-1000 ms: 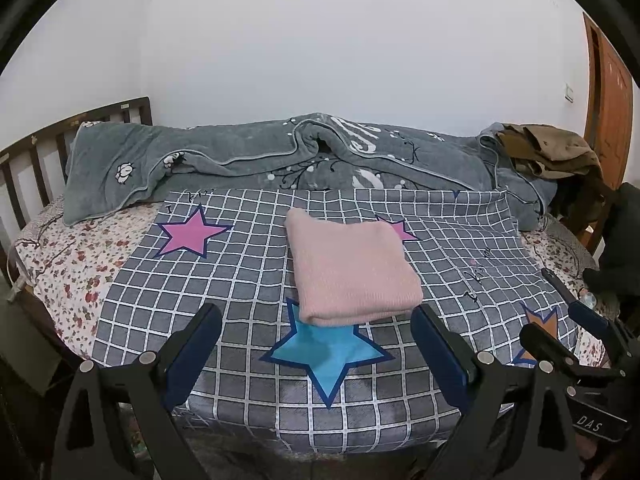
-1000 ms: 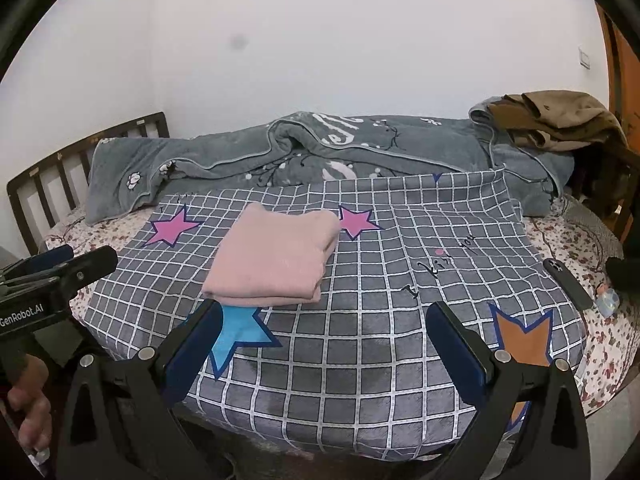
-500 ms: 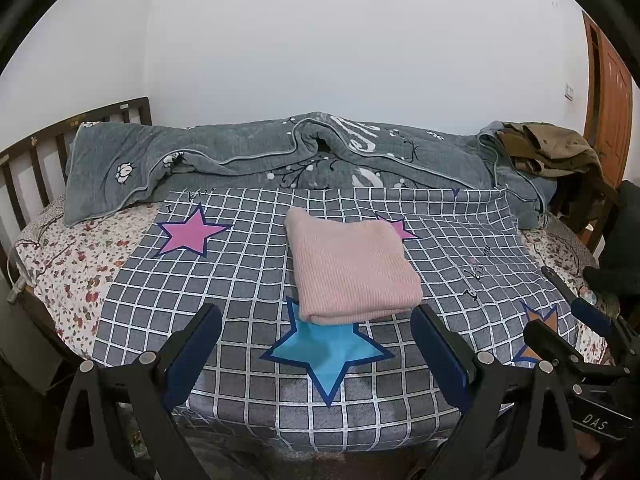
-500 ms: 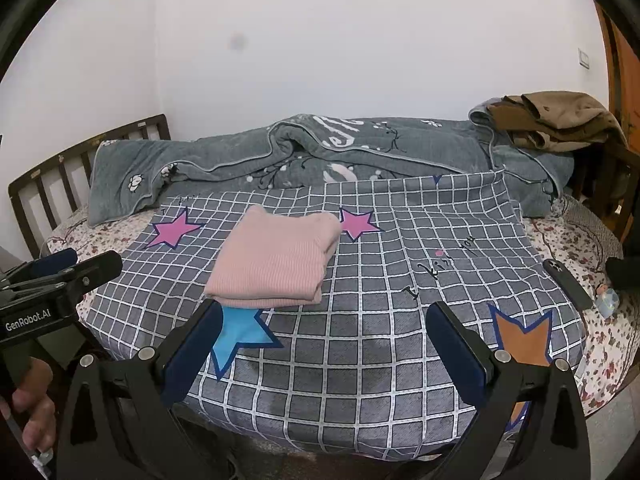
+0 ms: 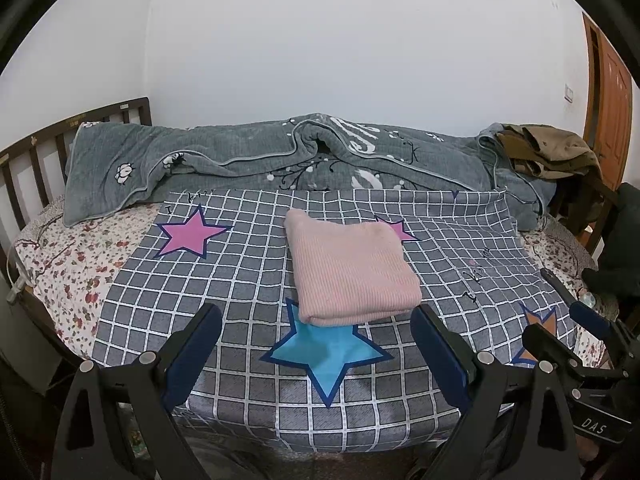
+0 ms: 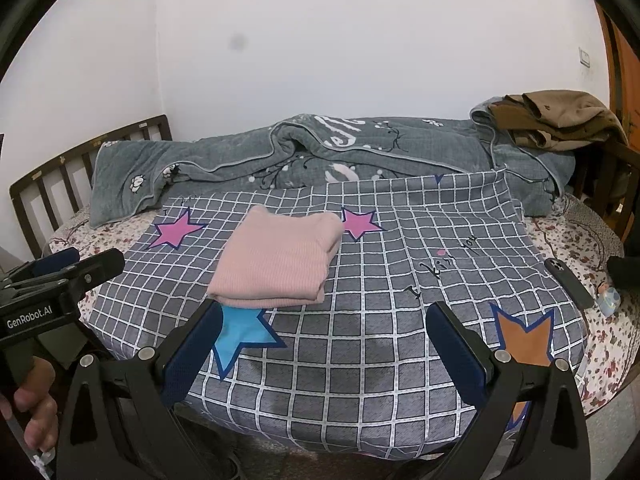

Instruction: Fold small clothes

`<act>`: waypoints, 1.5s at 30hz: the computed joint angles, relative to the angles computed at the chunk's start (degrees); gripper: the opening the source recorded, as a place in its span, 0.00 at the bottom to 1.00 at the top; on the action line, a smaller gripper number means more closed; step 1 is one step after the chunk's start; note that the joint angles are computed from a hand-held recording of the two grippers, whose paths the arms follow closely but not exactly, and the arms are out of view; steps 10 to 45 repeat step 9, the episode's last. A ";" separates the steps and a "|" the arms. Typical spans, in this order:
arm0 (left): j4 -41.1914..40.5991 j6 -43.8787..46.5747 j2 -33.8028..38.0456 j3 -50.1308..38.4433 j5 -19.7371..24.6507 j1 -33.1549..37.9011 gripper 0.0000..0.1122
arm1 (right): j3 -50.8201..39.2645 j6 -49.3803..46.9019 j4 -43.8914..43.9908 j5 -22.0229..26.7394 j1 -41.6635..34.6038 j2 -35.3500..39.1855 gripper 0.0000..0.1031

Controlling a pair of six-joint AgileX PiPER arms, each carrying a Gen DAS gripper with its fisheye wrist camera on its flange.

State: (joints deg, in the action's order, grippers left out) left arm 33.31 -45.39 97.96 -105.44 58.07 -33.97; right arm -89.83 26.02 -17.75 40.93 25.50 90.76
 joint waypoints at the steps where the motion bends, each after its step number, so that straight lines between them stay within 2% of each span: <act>1: 0.02 0.05 0.02 -0.10 0.04 -0.02 0.85 | -0.03 -0.08 0.09 -0.07 -0.06 0.03 0.97; 45: 1.85 -0.69 0.30 -1.08 0.55 -1.15 0.85 | -0.02 -0.08 0.04 -0.07 -0.05 0.02 0.97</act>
